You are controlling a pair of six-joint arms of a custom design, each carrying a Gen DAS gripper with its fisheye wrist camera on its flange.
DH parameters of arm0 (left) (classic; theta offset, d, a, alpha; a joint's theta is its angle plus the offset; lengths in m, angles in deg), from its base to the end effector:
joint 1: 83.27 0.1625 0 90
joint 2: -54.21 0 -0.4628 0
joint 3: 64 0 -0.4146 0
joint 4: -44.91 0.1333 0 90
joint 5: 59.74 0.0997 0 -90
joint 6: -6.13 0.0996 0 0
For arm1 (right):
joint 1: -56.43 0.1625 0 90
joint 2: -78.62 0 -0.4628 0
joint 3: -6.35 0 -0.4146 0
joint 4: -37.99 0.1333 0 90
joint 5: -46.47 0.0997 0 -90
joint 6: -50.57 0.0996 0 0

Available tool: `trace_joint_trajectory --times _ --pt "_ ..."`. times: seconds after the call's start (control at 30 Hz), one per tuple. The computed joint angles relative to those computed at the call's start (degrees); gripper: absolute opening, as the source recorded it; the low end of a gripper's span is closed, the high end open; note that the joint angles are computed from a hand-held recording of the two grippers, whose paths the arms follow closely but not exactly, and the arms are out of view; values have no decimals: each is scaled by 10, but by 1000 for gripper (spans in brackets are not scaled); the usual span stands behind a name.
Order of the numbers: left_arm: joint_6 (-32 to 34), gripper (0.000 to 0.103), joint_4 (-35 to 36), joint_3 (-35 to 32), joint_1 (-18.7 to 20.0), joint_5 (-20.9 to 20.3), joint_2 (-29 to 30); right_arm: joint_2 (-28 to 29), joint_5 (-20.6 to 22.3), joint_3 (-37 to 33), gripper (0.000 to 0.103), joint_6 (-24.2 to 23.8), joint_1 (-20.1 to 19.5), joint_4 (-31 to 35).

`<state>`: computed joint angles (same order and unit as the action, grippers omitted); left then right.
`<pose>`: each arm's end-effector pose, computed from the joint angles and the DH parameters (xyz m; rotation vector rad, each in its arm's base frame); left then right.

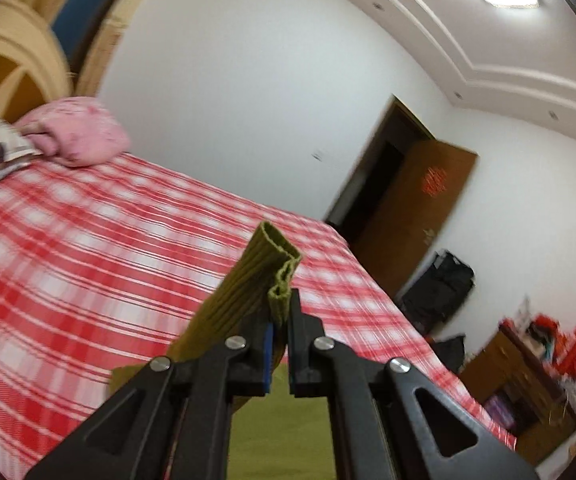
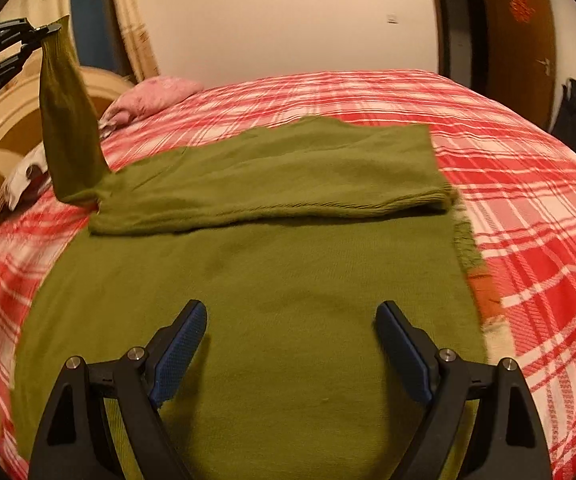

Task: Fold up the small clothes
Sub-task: 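Lift the gripped sleeve and swing it over the sweater body with the left tool, then lay the sleeve across the sweater and open the left tool, then move the right tool to the ribbed sleeve cuff and grasp it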

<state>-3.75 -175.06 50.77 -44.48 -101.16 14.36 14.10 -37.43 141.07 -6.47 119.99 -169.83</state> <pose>-0.3173 -0.5219 0.1027 0.3174 2.4339 -1.6203 -0.0848 -0.4938 0.1971 0.7195 -2.4062 0.9157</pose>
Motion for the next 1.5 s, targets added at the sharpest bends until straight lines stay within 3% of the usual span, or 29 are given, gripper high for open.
trace_joint_trajectory --times 0.2,0.37,0.43,0.53,0.6,0.67,0.73,0.8,0.9,1.07,1.27,1.33,1.4,1.5 --pt "-19 5 82 -64 15 -52 71 -3 -3 -12 87 36 -5 11" --pt "-25 6 131 -115 19 -65 132 1 -6 -10 87 30 -5 3" --pt "-38 11 176 -136 13 -56 152 1 -4 -12 87 30 -6 8" --pt "-39 27 201 -130 5 -64 160 0 -2 -16 87 30 -7 16" --pt "-31 59 199 -111 -5 -44 158 1 -2 -16 87 28 -8 14" --pt "-21 69 180 -82 -12 -18 151 3 -4 -16 87 27 -7 11" --pt "-19 70 175 -55 -13 10 141 4 -4 -16 87 27 -7 9" --pt "-45 77 183 -16 -11 51 123 4 -4 -16 87 26 -7 11" --pt "-124 83 226 40 -2 99 92 -10 10 -16 87 31 -10 36" --pt "-227 83 294 97 12 135 65 -49 42 -15 87 57 -2 94" --pt "-234 85 337 92 33 112 71 -37 -4 -93 87 85 67 222" --pt "-248 85 352 86 42 101 70 -20 -25 -123 81 106 83 248" --pt "-247 91 340 88 48 83 66 3 -49 -156 68 127 98 276" --pt "-256 95 323 93 52 80 69 41 -91 -194 64 134 119 294"
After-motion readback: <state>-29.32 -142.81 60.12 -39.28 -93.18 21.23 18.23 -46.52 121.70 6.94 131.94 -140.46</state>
